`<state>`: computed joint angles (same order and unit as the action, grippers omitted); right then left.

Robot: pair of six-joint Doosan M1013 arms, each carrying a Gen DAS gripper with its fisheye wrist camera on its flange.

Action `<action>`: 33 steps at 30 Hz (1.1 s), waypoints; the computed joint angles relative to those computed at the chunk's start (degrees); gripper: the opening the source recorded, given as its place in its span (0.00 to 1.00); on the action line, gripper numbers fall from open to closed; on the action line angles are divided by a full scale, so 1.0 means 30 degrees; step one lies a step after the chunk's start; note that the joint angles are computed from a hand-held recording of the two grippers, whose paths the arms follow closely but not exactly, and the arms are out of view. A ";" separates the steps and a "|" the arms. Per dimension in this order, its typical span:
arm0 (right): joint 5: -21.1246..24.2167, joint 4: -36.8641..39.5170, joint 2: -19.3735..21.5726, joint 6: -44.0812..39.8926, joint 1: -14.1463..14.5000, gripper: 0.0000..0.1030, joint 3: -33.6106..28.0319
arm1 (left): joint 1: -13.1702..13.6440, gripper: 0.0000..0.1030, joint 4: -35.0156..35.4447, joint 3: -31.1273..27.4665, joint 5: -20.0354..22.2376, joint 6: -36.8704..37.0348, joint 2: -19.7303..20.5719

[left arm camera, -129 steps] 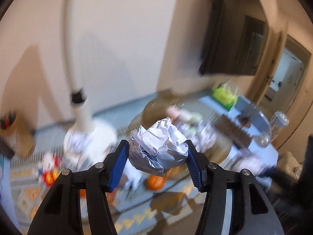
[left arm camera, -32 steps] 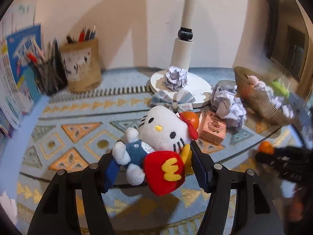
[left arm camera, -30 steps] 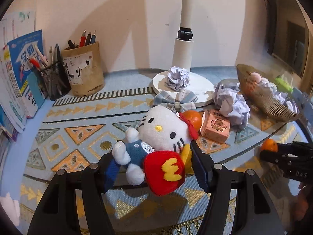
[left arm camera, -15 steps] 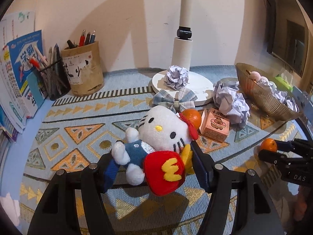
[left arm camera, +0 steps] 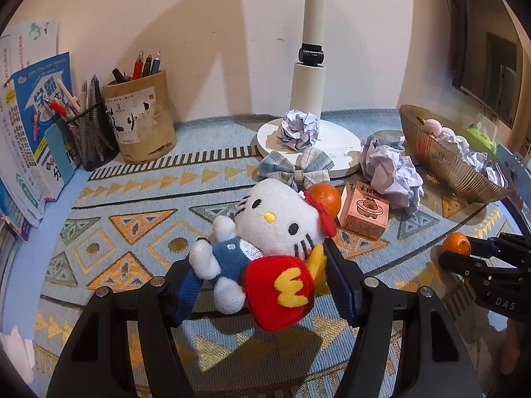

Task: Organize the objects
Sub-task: 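Grasp the Hello Kitty plush with left tool while right tool grasps an orange, then carry the plush and orange over the bowl and open both tools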

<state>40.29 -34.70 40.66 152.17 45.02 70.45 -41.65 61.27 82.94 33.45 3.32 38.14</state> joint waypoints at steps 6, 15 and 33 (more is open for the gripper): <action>-0.0017 -0.0478 -0.0010 -0.0209 0.0118 0.36 -0.0007 | 0.0120 0.63 -0.0769 -0.0081 -0.0049 0.0272 0.0050; -0.2252 -0.1948 -0.1107 0.1961 0.0083 0.36 0.1516 | -0.0073 0.63 -0.2247 -0.1169 -0.0572 0.2332 0.0130; 0.1095 -0.8895 -0.3891 1.5834 -0.1628 0.36 0.3293 | -0.0446 0.66 -1.0791 -1.3868 -0.0378 1.5314 0.5998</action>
